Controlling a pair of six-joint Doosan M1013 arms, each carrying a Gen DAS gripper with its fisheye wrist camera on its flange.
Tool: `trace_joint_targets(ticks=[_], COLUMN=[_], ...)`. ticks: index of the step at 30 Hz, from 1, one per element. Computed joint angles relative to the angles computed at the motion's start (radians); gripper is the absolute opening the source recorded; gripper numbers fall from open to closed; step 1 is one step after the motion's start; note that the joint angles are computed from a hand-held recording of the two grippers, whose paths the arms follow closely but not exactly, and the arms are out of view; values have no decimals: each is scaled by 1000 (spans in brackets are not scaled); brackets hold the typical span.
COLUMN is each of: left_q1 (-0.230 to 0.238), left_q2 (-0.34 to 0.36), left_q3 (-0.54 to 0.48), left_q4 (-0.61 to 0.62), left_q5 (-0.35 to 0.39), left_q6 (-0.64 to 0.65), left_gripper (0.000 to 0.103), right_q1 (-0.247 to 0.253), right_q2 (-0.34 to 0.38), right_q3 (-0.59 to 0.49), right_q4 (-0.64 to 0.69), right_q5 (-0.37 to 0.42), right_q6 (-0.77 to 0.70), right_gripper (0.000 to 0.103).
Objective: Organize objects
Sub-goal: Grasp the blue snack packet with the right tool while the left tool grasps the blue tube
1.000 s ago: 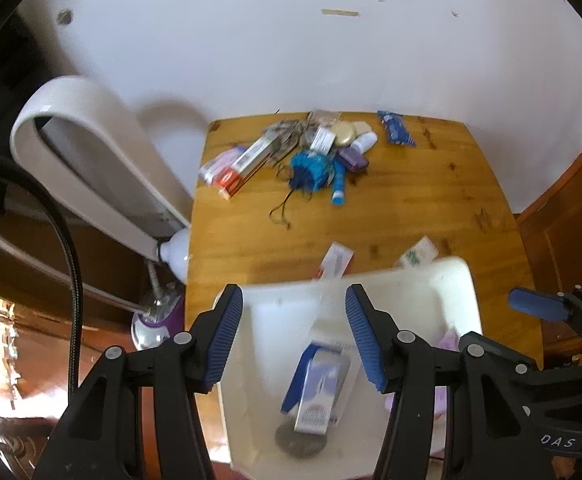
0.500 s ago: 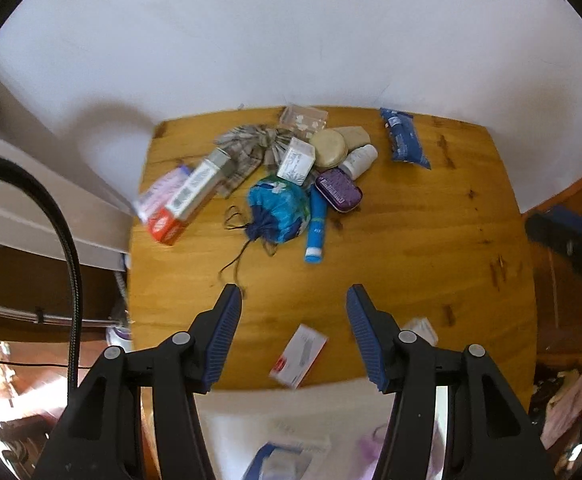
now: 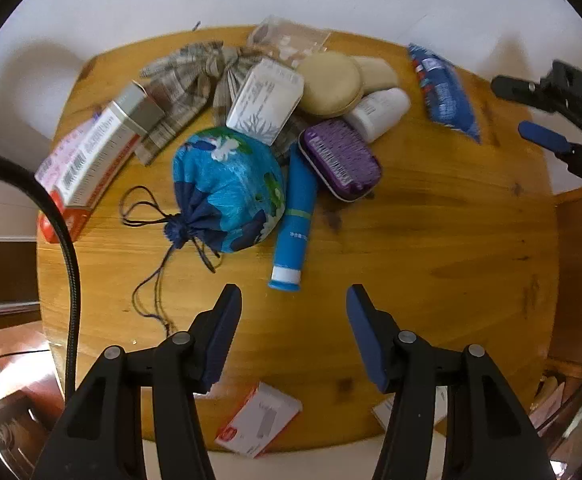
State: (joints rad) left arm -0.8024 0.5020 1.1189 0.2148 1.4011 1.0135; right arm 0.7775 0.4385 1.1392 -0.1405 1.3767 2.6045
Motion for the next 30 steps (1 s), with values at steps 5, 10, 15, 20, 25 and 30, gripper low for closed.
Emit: trace_joint_targets(ticks=[5,10,15,20,25,30], left_q1=[7,11,8,-5,-25,-34], left_q2=[16,27,42,54,62,58], left_q3=[-5,-14,-24,-32,-37,-28], left_q4=[-10,-13,-5,43,108,122], left_q5=[-12,-24,-22,-11,14,17], left_q6=[-27,-46,-53,-57,-58,-70], left_gripper=[58,58,56,49,31,20], right_q1=[-29,-39,-37,-27,-16,-5], right_q2=[19,43,72,94,110,109], right_q3=[21,21,-3,-31,-54,-53], right_q4=[20,33,35,18,3,-7], right_q5=[-17,-13,12,55,88,108], right_q6=[22,11,-19,-67,-103,-106], right_gripper=[72,72,72,62,44,41])
